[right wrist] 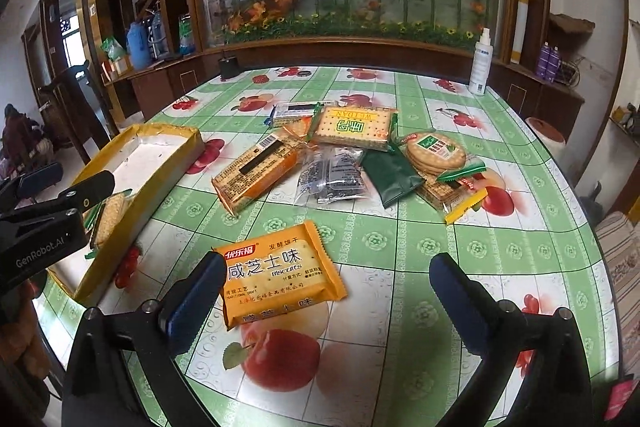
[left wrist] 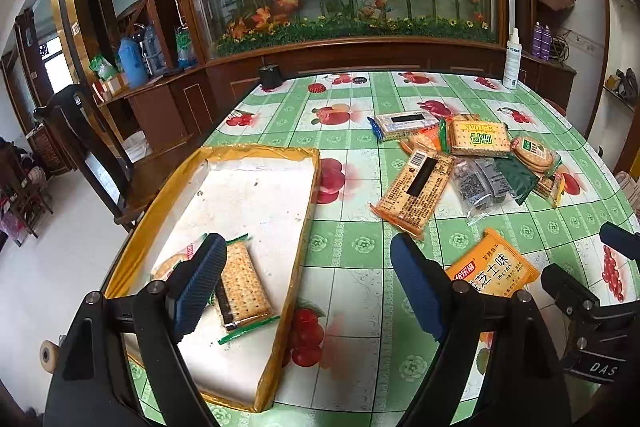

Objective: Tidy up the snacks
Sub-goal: 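Grasp the orange cheese biscuit pack with right tool while left grasps brown barcode cracker pack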

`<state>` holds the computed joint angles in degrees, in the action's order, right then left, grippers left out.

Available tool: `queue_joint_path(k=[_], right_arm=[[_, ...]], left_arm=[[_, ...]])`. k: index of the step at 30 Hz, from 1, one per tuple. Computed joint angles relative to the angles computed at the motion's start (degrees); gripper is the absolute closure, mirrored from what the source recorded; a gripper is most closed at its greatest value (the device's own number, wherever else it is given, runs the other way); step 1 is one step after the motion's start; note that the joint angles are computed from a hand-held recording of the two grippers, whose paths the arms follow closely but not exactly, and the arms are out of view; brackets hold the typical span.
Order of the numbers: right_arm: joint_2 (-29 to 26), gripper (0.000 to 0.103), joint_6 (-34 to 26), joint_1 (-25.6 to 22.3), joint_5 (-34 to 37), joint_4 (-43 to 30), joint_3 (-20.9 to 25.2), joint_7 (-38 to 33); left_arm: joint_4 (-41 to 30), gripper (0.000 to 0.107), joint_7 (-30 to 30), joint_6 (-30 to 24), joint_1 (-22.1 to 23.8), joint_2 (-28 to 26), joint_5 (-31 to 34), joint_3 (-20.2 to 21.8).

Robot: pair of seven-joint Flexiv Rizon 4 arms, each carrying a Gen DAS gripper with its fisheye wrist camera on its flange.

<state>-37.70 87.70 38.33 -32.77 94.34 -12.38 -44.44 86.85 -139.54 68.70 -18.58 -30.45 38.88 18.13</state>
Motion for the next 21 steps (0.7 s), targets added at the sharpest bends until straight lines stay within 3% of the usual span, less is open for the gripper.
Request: queue_joint_path(k=[11, 15, 21], right_arm=[[-4.6, 0.0, -5.0, -10.4, 7.1, -5.0, 16.3, -11.9], [-7.0, 0.0, -7.6, -11.3, 9.5, -8.5, 19.3, -16.5], [-12.1, 0.0, -16.5, -12.4, 14.1, -18.1, 24.5, -25.3]], left_arm=[[1.0, 0.022, 7.4, 2.9, 4.0, -2.2, -8.2, -3.3], [0.6, 0.022, 11.3, 3.8, 4.7, -3.6, -12.1, -4.0], [-1.8, 0.022, 19.6, 3.2, 6.4, -6.1, -18.6, -6.1]])
